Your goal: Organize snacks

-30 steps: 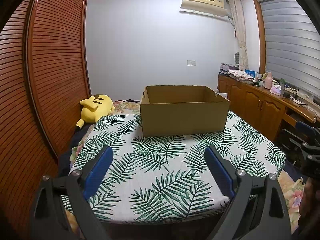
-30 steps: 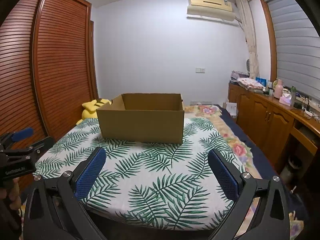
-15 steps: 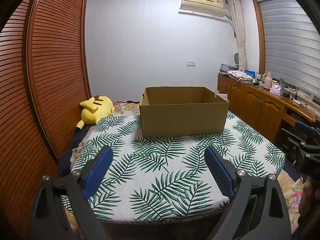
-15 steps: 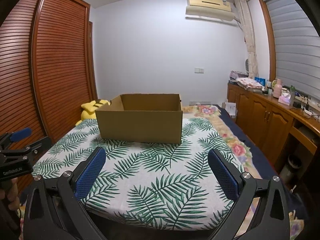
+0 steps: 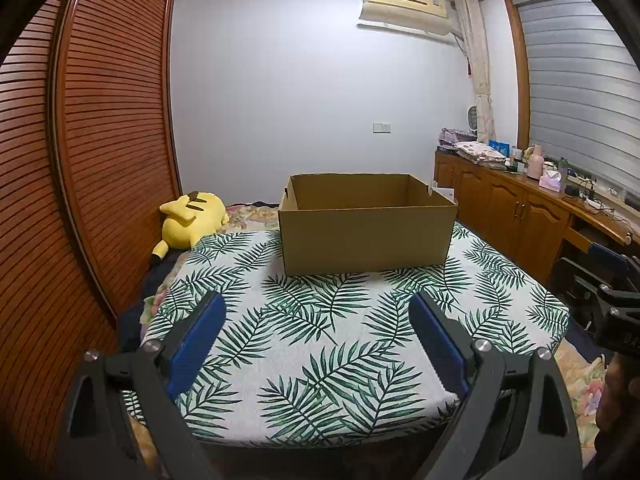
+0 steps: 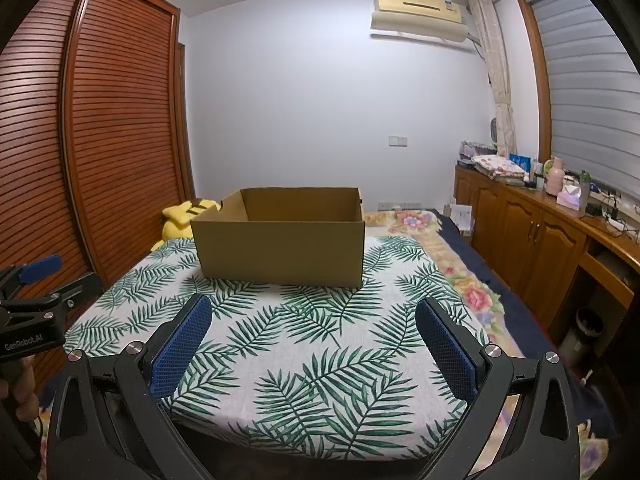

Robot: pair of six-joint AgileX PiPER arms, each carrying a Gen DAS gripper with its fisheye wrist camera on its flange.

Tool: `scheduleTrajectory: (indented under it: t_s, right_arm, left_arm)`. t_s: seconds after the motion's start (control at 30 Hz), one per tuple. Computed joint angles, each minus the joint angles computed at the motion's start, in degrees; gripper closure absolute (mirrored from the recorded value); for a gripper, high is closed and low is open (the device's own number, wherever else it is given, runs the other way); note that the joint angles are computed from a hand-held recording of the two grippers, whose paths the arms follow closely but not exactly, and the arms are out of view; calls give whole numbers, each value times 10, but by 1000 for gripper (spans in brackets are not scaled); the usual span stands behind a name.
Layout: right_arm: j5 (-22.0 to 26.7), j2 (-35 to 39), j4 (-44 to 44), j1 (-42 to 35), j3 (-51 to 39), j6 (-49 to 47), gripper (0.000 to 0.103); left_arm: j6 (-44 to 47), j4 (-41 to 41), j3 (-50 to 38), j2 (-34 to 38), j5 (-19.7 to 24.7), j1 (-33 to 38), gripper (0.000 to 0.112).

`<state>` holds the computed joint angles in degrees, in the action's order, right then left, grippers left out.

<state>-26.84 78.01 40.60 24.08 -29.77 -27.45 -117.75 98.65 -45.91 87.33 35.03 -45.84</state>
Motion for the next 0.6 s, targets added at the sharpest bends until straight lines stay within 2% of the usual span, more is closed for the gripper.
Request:
scheduleTrajectory:
  t_s: [0.6]
  right_arm:
    - [-4, -2, 7, 4, 1, -7, 0]
  left_arm:
    - [-10, 11, 6, -3, 2, -1, 18]
